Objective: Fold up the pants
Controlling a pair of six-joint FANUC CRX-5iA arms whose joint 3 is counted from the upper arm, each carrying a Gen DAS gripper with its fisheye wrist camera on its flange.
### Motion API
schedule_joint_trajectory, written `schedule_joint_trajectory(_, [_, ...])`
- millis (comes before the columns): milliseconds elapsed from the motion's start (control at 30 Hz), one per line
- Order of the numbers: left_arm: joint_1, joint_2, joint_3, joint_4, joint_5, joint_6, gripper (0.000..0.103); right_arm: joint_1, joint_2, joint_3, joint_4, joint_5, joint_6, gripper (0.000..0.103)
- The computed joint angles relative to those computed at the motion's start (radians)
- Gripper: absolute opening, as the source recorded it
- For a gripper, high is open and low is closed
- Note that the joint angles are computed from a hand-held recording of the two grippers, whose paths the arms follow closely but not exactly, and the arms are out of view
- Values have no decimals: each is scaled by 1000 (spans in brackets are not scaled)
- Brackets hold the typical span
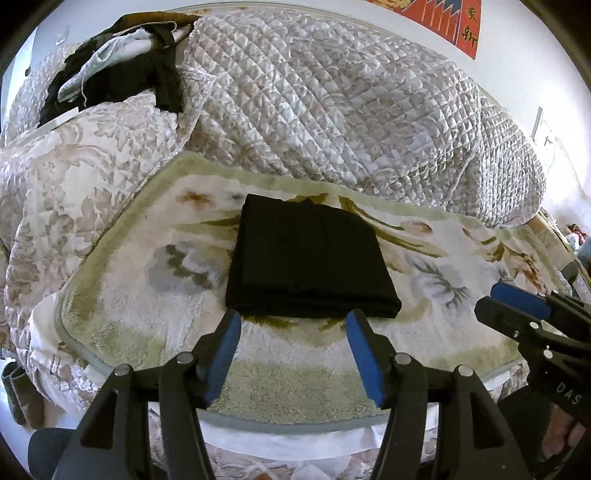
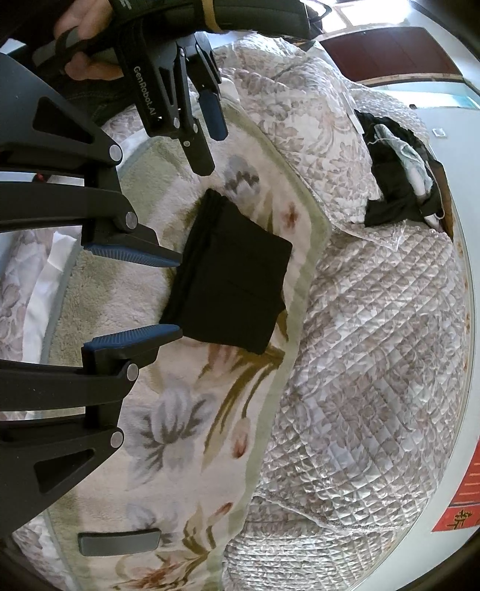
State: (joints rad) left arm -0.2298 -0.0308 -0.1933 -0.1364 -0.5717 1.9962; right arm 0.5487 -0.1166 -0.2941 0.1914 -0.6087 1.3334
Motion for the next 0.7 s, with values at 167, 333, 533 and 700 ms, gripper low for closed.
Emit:
schedule_joint_trajectory(167, [-15,12,25,-42,-29,34,62,-3,7,6,-5,-8,6,33])
schedule_joint_trajectory(333, [-25,21,42,-73,-51,58,63,-7,14,9,-4,-10,7,33])
schedule_joint_trajectory(533, [-36,21,54,-105,-61,82,63,-9,14,10,-11,-6,19,33])
schedule_joint_trajectory(700, [-36,21,55,-107,-63,82,63,-11,15,12,-17,-9,25,33])
